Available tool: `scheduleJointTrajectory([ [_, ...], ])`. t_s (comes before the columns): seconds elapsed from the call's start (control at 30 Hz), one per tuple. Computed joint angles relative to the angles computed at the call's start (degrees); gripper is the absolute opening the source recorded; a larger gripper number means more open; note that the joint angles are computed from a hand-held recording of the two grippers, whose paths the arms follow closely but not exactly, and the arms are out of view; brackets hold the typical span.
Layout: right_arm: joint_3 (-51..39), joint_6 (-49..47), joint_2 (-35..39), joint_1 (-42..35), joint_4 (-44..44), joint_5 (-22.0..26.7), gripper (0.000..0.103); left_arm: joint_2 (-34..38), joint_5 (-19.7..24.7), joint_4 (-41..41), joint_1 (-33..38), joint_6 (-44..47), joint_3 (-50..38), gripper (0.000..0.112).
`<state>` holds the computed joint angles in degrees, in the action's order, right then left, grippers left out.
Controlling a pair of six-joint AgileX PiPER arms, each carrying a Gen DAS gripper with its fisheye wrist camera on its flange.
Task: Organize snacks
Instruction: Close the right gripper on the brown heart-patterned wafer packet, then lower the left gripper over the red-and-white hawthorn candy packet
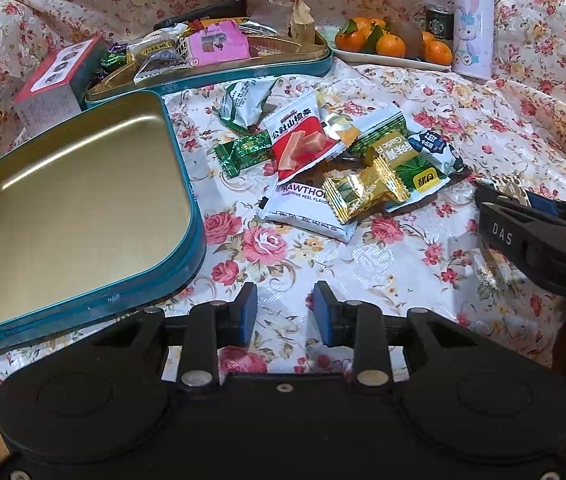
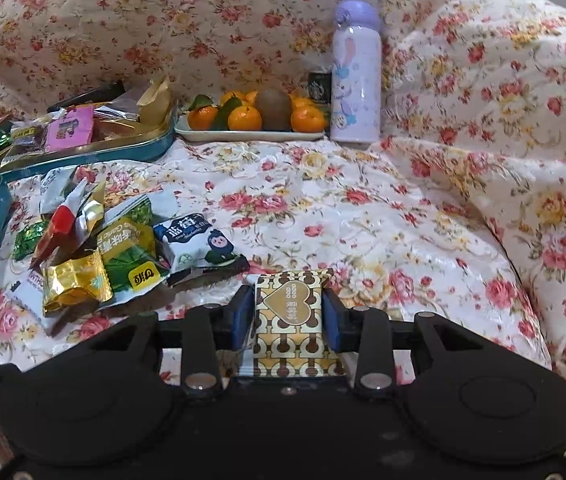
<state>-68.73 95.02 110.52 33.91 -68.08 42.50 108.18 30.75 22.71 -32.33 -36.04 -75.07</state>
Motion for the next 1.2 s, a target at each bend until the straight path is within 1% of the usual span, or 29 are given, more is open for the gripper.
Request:
scheduleJointTrajectory([
  [0.2, 0.4, -0.6, -0.2, -1.4, -2.1, -1.7, 0.034, 0.6, 1.8, -1.1, 0.0, 0.6, -1.5, 0.041],
  [0.43, -5.2, -5.5, 3.7, -6.8, -1.7, -4.8, 0.034, 1.2, 3.1, -1.3, -0.2, 0.7, -2.7, 0.041],
  [0.53, -6.8, -5.5, 5.5, -7.7, -4.1, -5.7, 0.034, 1.4, 3.7, -2.2, 0.0, 1.4, -3.2, 0.041],
  [0.63, -6.6, -1.4, 6.8, -7.8, -9.5, -6.3, 0.035, 1.6, 4.3, -3.8, 0.4, 2.7, -4.0, 0.041],
  [0.67, -6.4, -0.6, 6.6, -8.2, -9.9, -7.2, 0.035, 1.6, 4.5, -4.7, 0.7, 3.5, -4.3, 0.041],
  [0.73, -5.0, 2.9, 5.7, -9.6, -11.4, -10.1, 0.035, 2.1, 5.3, -6.9, 1.3, 5.3, -5.4, 0.041],
  [0.8, -3.2, 7.5, 4.6, -11.2, -13.8, -13.5, 0.035, 2.4, 6.2, -10.7, 2.3, 8.5, -6.7, 0.041],
  [0.83, -2.7, 9.4, 4.3, -11.5, -14.9, -14.2, 0.035, 2.4, 6.4, -12.9, 2.9, 10.3, -7.2, 0.041],
  [0.9, -2.7, 10.0, 4.6, -11.4, -15.2, -14.2, 0.035, 2.4, 6.6, -16.0, 3.8, 12.4, -8.1, 0.041],
  [1.03, -3.4, 9.2, 5.1, -11.1, -14.5, -13.6, 0.035, 2.4, 6.4, -14.0, 3.5, 11.2, -10.5, 0.041],
  [1.13, -3.1, 10.0, 5.0, -11.2, -15.1, -13.8, 0.035, 3.6, 7.3, -13.3, 3.6, 11.6, -14.3, 0.041],
  [1.2, -3.0, 10.1, 4.9, -11.2, -15.2, -13.8, 0.035, 5.3, 8.1, -14.6, 4.3, 12.5, -17.8, 0.042],
])
